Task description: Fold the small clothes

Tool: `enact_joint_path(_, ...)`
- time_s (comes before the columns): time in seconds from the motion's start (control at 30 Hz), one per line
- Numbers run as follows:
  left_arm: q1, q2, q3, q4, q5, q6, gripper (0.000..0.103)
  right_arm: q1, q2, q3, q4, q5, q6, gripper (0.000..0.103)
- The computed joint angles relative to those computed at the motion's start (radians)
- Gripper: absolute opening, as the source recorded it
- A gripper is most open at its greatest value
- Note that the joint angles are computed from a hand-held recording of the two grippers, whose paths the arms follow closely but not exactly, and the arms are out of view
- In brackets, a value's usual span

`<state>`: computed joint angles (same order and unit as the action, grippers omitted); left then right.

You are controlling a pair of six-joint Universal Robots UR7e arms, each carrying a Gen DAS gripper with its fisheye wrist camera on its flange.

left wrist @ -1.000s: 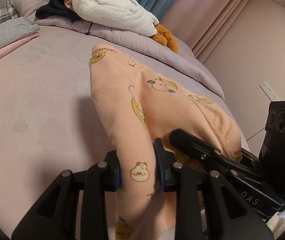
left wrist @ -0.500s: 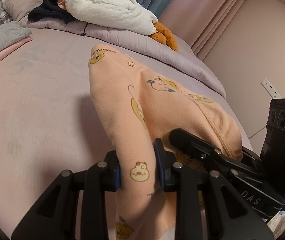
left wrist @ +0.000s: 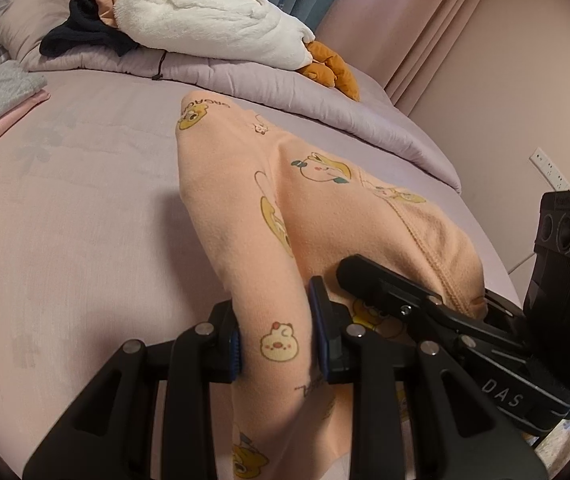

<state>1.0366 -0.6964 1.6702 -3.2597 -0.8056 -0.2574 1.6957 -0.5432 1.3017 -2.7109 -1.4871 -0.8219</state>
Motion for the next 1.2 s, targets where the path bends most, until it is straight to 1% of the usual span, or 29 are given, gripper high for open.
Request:
enact_joint_path(0.07,0.007,0.006,-0.016,0.013,0.001,0.009,0.026,0.000,0.011,-0.020,0.009,-0.001,0.002,0.025)
enact_joint_path(0.3,0.030,0.018,-0.049,0.031,-0.033,0.018,0.026,-0.007,0.038,-0.070,0.041,-0.001,0.014,0.025)
enact_joint_path(0.4,0.044,0.018,-0.057,0.022,-0.068,0.023,0.026,-0.011,0.051,-0.100,0.066,0.002,0.020,0.025)
enact_joint_path(0.47,0.051,0.016,-0.057,0.012,-0.084,0.019,0.026,-0.018,0.059,-0.128,0.099,0.020,0.034,0.024)
enact_joint_path(0.63,0.060,0.023,-0.075,0.017,-0.094,0.017,0.026,-0.023,0.081,-0.175,0.140,0.028,0.055,0.024)
enact_joint_path(0.8,0.068,0.023,-0.085,0.020,-0.106,0.013,0.026,-0.023,0.089,-0.188,0.146,0.027,0.057,0.024)
enact_joint_path(1.0,0.071,0.029,-0.108,0.035,-0.099,0.028,0.026,-0.022,0.098,-0.203,0.149,0.026,0.053,0.024)
enact_joint_path(1.2,0.078,0.040,-0.141,0.050,-0.101,0.047,0.026,-0.020,0.131,-0.273,0.179,0.032,0.050,0.024)
